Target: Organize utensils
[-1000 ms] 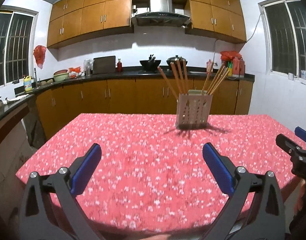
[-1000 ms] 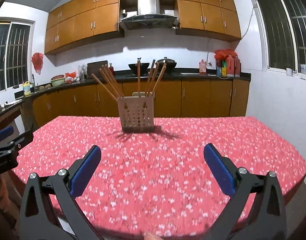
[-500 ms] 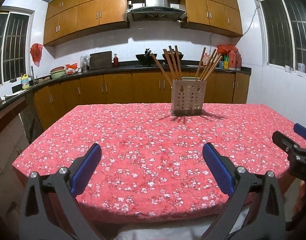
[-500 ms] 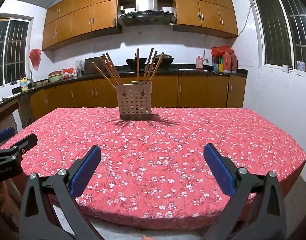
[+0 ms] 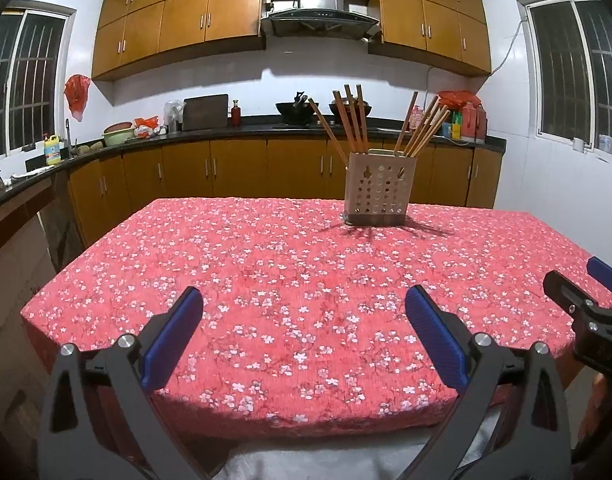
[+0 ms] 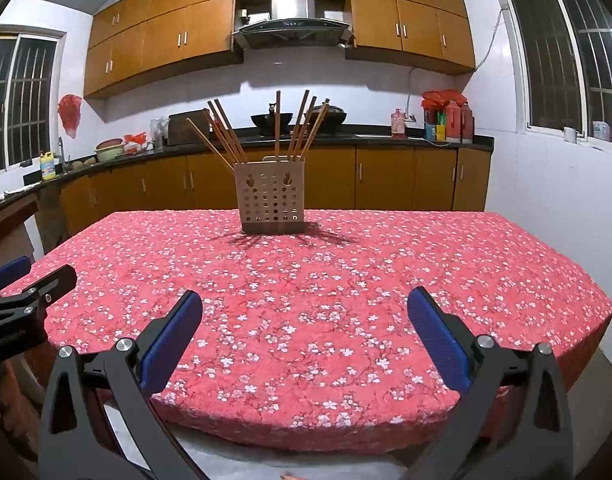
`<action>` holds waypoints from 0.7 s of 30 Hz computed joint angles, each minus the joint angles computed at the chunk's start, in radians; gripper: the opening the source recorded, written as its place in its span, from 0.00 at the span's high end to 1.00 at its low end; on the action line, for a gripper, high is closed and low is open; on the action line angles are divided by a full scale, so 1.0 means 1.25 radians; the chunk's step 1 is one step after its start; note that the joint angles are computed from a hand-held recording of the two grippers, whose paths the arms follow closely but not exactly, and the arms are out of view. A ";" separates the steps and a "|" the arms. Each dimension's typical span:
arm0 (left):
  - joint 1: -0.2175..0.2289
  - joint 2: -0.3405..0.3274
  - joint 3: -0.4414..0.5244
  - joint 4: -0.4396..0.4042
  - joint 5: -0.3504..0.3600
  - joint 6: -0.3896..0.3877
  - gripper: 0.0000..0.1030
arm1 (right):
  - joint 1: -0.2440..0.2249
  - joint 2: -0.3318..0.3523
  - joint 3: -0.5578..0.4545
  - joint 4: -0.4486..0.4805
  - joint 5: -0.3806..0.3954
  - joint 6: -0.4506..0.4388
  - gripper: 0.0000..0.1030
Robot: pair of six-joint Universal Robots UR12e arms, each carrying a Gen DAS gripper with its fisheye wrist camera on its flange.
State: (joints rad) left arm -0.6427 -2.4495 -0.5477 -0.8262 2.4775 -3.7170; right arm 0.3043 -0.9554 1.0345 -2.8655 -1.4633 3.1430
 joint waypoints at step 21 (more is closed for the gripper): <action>0.001 -0.005 0.011 -0.018 -0.011 -0.002 0.04 | -0.001 -0.003 0.003 0.013 -0.009 0.002 0.02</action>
